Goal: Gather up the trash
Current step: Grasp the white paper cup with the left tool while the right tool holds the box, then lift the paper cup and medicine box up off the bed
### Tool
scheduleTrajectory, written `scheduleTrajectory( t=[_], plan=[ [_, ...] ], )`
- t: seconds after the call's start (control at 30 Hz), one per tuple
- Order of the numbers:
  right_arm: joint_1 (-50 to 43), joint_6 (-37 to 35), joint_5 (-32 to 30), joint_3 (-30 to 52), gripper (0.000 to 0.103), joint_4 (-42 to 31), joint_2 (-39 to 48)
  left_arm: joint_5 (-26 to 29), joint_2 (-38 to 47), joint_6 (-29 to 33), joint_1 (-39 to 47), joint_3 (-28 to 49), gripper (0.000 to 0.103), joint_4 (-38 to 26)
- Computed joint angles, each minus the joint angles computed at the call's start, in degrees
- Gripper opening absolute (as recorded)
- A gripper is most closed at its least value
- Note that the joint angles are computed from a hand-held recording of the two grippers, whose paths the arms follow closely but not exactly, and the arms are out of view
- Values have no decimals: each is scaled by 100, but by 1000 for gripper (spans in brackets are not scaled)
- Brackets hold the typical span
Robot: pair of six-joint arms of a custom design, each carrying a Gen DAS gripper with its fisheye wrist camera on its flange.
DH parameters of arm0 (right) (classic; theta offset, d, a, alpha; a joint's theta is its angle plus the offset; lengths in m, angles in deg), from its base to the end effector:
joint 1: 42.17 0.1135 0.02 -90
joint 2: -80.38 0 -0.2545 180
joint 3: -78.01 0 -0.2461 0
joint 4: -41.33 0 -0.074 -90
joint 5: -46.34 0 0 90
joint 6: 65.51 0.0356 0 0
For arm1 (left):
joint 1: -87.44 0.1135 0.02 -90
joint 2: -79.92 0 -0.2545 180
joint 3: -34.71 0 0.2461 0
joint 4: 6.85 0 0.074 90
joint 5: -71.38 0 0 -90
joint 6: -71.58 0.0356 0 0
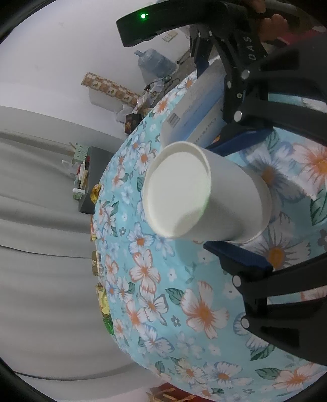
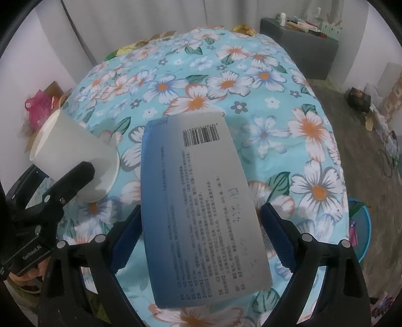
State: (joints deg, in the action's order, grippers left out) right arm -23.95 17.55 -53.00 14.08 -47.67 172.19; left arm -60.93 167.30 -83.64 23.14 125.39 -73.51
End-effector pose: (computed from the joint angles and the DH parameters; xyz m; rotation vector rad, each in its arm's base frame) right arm 0.2822 0.0990 0.3703 -0.6376 2.6298 0.2795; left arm 0.1513 -0.2591 0.2922 -0.2278 2.2842 -0.1123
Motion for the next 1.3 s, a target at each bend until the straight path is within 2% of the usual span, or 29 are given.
scheduleTrajectory(
  t=[0.27,1.3],
  plan=[
    [-16,15,-35,-189,74,163,-108,-37,110,3,-7,80,62,-116],
    [-280,175,-341,-267,71,290,-310,-183,235,29,-59,430,61,-504]
  ],
)
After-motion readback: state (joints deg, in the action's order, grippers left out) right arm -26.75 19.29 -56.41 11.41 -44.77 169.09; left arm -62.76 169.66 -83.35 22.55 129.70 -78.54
